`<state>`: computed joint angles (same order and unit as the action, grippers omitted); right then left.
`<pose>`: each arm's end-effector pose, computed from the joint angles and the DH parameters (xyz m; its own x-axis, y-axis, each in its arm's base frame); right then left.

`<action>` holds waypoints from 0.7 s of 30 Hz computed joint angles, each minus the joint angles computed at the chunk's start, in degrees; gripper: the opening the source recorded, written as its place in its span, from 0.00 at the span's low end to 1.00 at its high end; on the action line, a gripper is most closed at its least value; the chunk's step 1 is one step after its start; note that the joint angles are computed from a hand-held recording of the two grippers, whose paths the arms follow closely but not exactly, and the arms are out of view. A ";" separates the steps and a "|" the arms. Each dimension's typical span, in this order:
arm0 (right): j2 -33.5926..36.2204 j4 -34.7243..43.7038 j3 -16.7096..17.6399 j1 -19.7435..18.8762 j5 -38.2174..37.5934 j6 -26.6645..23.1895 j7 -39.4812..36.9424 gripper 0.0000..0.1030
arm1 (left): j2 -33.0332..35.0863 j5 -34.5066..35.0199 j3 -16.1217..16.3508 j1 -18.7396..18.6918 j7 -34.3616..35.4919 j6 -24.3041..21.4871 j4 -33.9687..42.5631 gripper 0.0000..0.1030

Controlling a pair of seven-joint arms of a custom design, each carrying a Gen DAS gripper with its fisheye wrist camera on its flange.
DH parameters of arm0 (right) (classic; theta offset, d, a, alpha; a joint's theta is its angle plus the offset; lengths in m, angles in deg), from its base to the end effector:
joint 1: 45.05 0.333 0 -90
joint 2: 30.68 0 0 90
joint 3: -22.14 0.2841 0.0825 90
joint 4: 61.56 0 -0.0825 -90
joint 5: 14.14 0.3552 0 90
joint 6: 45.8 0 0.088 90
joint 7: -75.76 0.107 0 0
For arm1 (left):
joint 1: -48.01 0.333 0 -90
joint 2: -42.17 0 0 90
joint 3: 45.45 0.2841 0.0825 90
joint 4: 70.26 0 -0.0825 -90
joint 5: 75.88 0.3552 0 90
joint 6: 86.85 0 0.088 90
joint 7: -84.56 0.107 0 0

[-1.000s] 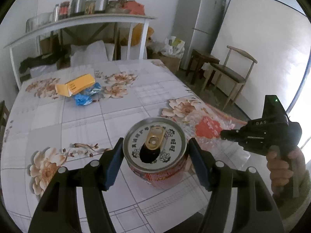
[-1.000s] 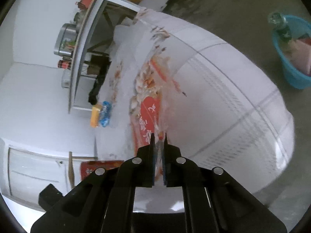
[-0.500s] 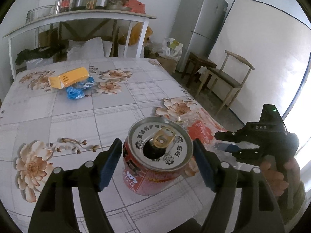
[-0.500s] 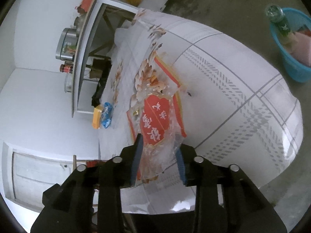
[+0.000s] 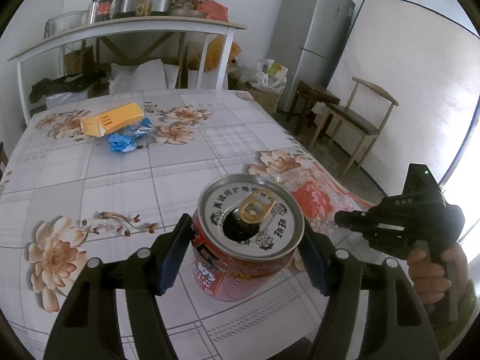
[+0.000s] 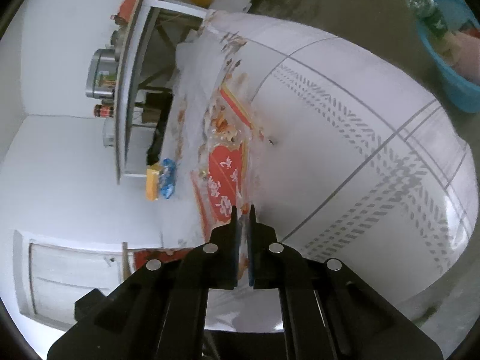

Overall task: Collect trash
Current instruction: 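Lift the red can with the left gripper while the right lifts the snack bag, then carry can and snack bag over the wastebasket while both grippers open to drop them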

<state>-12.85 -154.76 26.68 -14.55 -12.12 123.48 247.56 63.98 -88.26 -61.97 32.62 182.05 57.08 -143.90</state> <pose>0.5492 0.3729 0.5467 -0.3781 -0.3699 -0.8486 -0.6200 0.7820 -0.0646 0.5988 -0.3196 0.6172 -0.5563 -0.8015 0.2195 -0.6199 0.2242 -0.7520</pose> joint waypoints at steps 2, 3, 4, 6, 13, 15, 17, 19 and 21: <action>-0.58 -0.80 -0.33 0.25 -0.43 0.82 0.26 0.02 | -0.29 -0.23 -0.08 0.11 0.22 0.66 -0.43 0.65; -1.09 -1.69 -0.35 0.25 -0.36 2.03 0.47 0.02 | -0.39 -0.40 -0.14 0.16 0.33 0.94 -0.56 0.65; -1.32 -2.16 -0.25 0.15 -0.18 2.87 0.45 0.02 | -0.40 -0.44 -0.14 0.15 0.31 1.07 -0.48 0.65; -2.15 -3.49 -0.70 0.42 -0.40 4.63 0.94 0.02 | -0.50 -0.48 -0.16 0.09 0.28 1.45 -0.43 0.65; -4.38 -6.76 -1.01 0.48 -0.19 9.46 0.86 0.01 | -0.15 0.62 0.05 -0.71 -0.90 1.89 1.09 0.65; -4.98 -7.42 -1.91 1.17 -0.72 10.40 1.37 0.01 | 0.15 0.68 -0.13 -0.88 -0.86 2.14 1.89 0.65; -5.60 -8.01 -3.01 1.99 -1.66 11.08 2.18 0.01 | 0.38 0.74 -0.31 -1.06 -0.65 2.21 2.62 0.65; -6.58 -8.97 -5.38 3.79 -3.93 11.65 4.33 0.01 | 0.90 0.82 -0.50 -1.41 -0.51 2.16 3.87 0.65; -7.90 -10.51 -9.24 6.76 -7.99 12.61 8.42 0.01 | 2.36 1.09 -0.71 -1.98 -0.36 1.07 6.70 0.65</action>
